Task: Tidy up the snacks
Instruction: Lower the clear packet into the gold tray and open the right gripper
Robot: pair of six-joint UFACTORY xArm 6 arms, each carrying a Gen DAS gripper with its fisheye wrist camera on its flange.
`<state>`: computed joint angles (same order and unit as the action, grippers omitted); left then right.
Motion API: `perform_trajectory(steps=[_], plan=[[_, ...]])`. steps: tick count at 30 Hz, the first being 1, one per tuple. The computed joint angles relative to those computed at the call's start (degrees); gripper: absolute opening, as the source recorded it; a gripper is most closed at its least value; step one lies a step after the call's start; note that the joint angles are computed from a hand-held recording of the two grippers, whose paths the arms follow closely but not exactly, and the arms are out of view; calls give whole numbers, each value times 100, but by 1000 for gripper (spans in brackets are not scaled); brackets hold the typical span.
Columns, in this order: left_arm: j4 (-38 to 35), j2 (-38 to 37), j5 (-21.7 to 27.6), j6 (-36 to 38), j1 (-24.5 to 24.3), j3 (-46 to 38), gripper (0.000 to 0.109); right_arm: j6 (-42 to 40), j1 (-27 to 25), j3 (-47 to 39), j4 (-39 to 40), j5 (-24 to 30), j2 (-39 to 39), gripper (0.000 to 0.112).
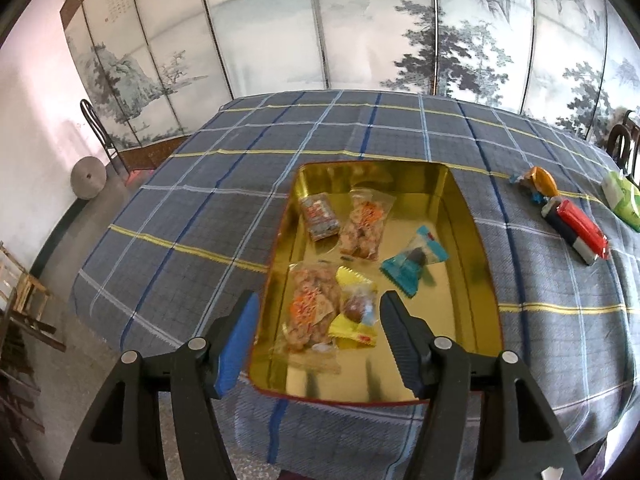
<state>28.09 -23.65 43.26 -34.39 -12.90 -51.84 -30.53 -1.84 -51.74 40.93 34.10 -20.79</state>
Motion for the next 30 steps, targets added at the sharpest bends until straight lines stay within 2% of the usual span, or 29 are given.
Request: perform_trajectory(steps=[3,7,13,19,23,30], plan=[[-6,-100,2,43,64,102,60,-112,551,-393,358,70,295,27],[-21,-193,-45,120,164,197,66,-141,1242,-923,682,183,832,27],[166,-294,-141,182,231,299,70,175,1916,-2094,835,454,2073,27],[235,-360,-312,327,310,386,73,852,2372,-3171,112,448,3138,27],[308,-364,-464,392,377,441,74,1350,2489,-3751,-632,536,3692,27],[221,-281,-625,577,515,463,74,1811,2638,-4415,-1430,709,4380,27]])
